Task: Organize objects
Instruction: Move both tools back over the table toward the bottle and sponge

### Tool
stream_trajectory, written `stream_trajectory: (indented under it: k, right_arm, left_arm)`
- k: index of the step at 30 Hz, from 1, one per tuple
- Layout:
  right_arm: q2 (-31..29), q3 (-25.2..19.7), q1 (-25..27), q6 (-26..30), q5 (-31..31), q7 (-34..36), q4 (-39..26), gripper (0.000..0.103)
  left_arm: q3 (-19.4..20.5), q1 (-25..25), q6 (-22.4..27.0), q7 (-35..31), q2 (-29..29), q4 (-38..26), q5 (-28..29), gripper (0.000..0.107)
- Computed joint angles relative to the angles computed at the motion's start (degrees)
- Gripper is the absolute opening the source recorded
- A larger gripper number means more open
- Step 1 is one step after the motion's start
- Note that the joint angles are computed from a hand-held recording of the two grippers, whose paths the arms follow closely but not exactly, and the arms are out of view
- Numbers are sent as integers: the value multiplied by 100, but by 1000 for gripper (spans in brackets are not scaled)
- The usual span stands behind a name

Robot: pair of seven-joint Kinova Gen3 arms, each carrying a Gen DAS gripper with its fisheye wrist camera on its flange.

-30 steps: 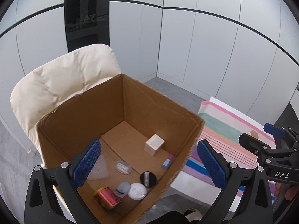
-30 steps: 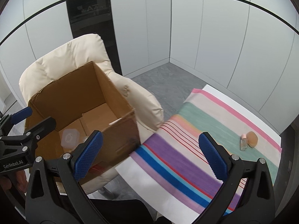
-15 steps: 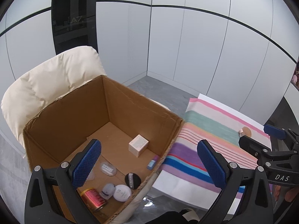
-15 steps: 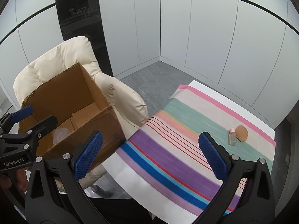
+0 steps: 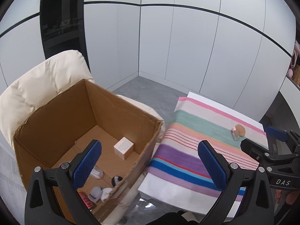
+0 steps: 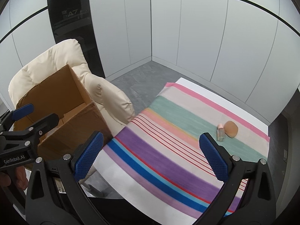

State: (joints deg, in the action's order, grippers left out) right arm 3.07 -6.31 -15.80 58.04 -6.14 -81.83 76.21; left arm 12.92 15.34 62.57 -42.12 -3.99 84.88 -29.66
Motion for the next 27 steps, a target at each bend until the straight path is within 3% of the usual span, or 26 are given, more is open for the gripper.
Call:
stream_trajectory:
  k: [27]
  right_arm:
    - [-224,498,923,102,-300,501,243,103]
  left_arm:
    - [-200,1225,130,-67,1094,-1113,-199,103]
